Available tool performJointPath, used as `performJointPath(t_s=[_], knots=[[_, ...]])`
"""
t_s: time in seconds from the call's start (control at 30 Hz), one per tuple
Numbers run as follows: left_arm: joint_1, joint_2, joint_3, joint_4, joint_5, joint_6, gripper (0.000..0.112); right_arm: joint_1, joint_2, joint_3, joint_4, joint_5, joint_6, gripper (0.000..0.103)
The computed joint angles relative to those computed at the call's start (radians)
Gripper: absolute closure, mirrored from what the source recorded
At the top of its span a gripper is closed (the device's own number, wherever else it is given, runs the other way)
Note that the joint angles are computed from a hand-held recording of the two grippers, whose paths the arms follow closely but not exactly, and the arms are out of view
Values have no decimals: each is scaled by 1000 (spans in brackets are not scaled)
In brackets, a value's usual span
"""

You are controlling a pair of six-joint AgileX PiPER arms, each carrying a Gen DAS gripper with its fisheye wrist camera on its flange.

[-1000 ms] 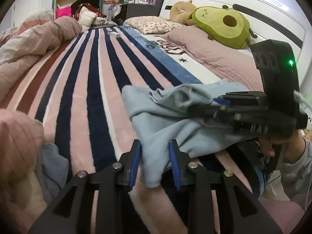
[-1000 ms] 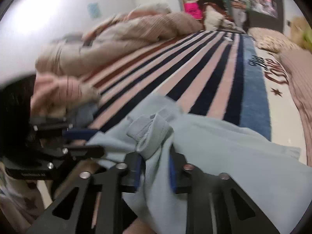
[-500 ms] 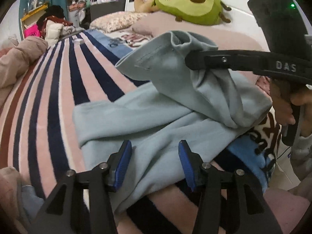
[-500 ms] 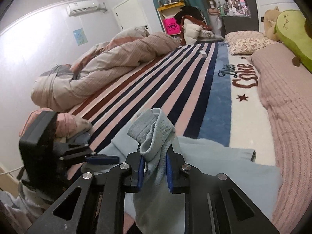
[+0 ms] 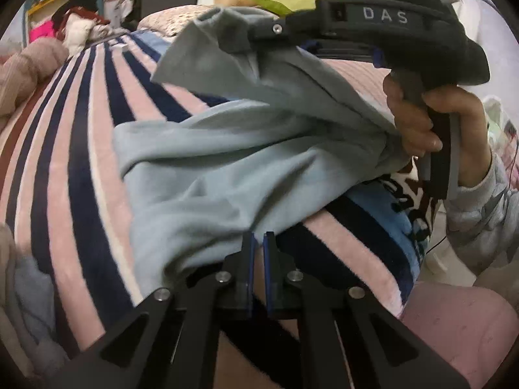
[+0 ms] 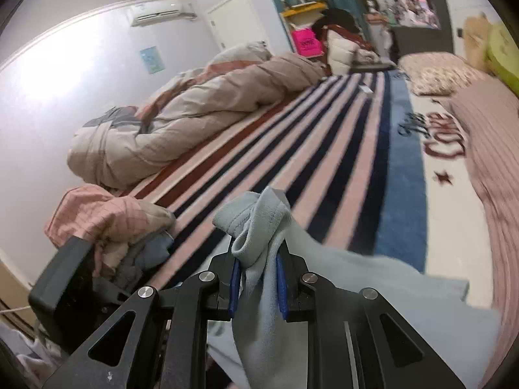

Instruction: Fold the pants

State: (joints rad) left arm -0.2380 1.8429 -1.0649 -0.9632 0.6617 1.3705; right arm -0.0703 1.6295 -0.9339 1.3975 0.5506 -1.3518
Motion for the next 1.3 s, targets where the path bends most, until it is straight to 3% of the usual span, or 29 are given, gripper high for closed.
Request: performJointPath(t_s=[0.07,0.13,0.4,0.47,0.53,0.6,0.7,0.77,0.93,1.07,1.17,1.3], knots=[[44,-17,-3,-48,55,14,96,32,7,-24,3,-11,3,90],[73,-59,28,-113,44,66,64,64,22,-52,5,-9,6,90],[152,-156,65,-240,-17,49,54,170,140,-122,-172,-13,150,89],[163,-153,66,-270,-12,58,51,188,167,-118,-231,-8,186,81],[162,-138,53,-283,-17,42,51,198,181,-96,-257,-4,188,65],[166,-127,42,-283,-25,26,51,192,162,-64,-237,-5,156,61],[156,-93,-1,-300,-22,7,51,114,83,2,-187,73,97,48],[147,-73,-22,-313,-13,1,51,36,-2,72,-136,107,42,48],[65,7,-114,-233,-105,-155,51,-164,-207,217,-163,-36,87,46],[12,57,-147,-79,-204,-318,51,-233,-220,265,-251,-147,157,44],[-1,82,-142,64,-244,-448,51,-289,-174,298,-208,-94,82,44],[18,91,-108,62,-227,-439,50,-371,-171,353,-119,-35,-26,41]])
